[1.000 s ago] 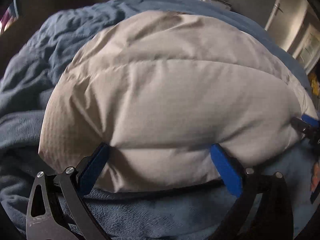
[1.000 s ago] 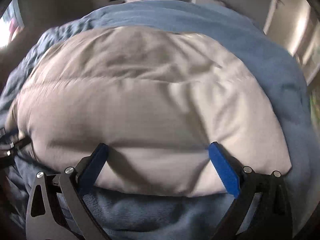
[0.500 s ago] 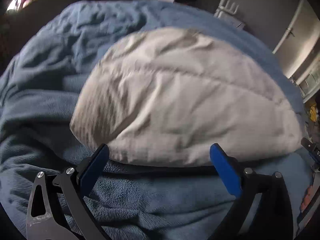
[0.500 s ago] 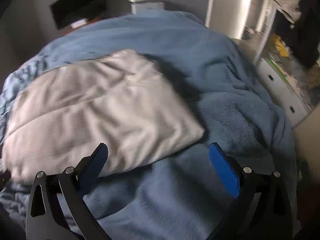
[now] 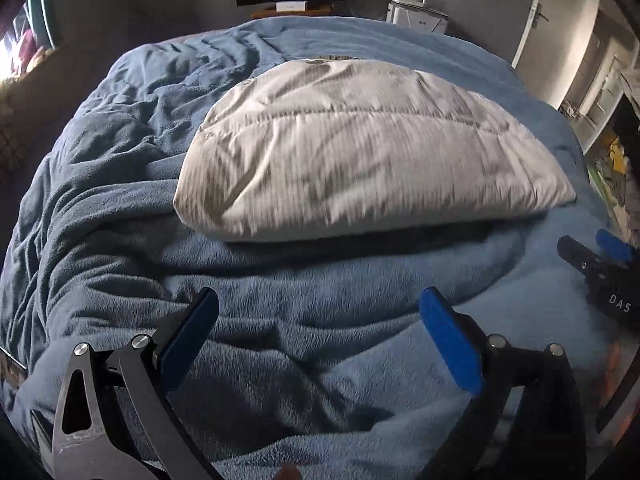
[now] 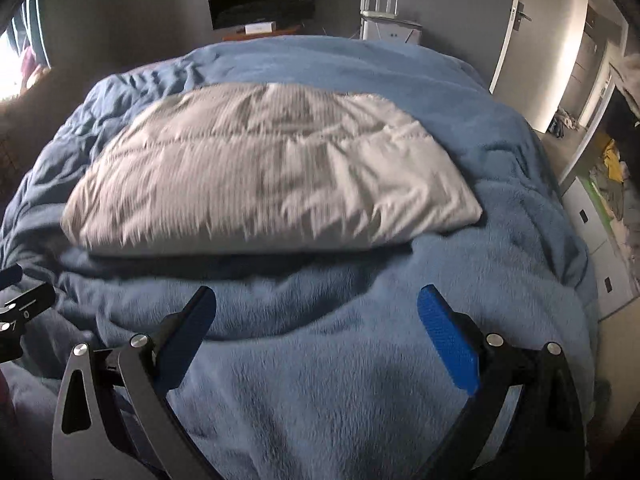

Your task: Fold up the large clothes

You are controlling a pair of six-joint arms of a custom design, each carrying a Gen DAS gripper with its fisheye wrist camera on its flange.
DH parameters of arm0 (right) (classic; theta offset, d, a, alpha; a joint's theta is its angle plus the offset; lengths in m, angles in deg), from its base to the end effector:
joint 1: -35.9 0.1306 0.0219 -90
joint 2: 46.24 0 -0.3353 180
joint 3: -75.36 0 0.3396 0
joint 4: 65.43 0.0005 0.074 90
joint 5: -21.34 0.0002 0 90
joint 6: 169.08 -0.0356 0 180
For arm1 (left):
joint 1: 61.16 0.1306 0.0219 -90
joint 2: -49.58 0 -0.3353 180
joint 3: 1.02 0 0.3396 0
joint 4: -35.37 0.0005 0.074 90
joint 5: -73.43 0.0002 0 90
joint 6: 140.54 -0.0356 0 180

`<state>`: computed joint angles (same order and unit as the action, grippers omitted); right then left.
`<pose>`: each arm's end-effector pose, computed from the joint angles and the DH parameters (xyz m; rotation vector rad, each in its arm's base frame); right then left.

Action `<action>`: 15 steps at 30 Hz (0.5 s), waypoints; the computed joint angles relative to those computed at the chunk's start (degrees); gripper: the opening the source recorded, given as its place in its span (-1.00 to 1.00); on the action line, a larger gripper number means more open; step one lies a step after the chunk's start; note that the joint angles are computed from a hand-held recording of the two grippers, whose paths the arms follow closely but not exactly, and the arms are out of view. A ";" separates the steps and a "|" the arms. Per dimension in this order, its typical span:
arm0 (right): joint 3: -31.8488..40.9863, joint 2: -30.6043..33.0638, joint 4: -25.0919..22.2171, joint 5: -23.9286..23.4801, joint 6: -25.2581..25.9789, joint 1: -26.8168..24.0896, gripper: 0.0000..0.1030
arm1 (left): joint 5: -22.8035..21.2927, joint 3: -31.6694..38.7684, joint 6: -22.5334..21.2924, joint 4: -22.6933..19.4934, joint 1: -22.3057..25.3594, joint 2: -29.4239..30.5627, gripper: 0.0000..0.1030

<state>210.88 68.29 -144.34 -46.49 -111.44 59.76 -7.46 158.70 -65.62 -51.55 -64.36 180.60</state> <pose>0.4947 0.2036 0.4665 0.3220 2.4542 -0.0923 0.5959 -0.0395 0.4538 0.4661 2.5296 -0.1280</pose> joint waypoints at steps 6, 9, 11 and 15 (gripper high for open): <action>-4.83 -2.22 4.83 6.43 3.72 1.55 0.86 | -0.04 -3.23 3.54 3.44 0.61 0.08 0.87; -7.29 -2.88 7.23 5.11 5.08 1.30 0.86 | -1.59 -6.08 3.81 6.39 0.30 -0.90 0.87; -6.95 -2.02 6.68 4.09 4.37 0.63 0.86 | -2.70 -8.26 2.95 8.45 -0.09 -1.76 0.87; -7.34 -1.42 6.91 2.92 2.70 -0.20 0.86 | -3.93 -10.19 1.68 10.09 -0.63 -2.28 0.87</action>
<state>203.55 66.88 -137.43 -43.57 -108.75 59.56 -11.38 148.51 -63.94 -41.45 -64.99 178.33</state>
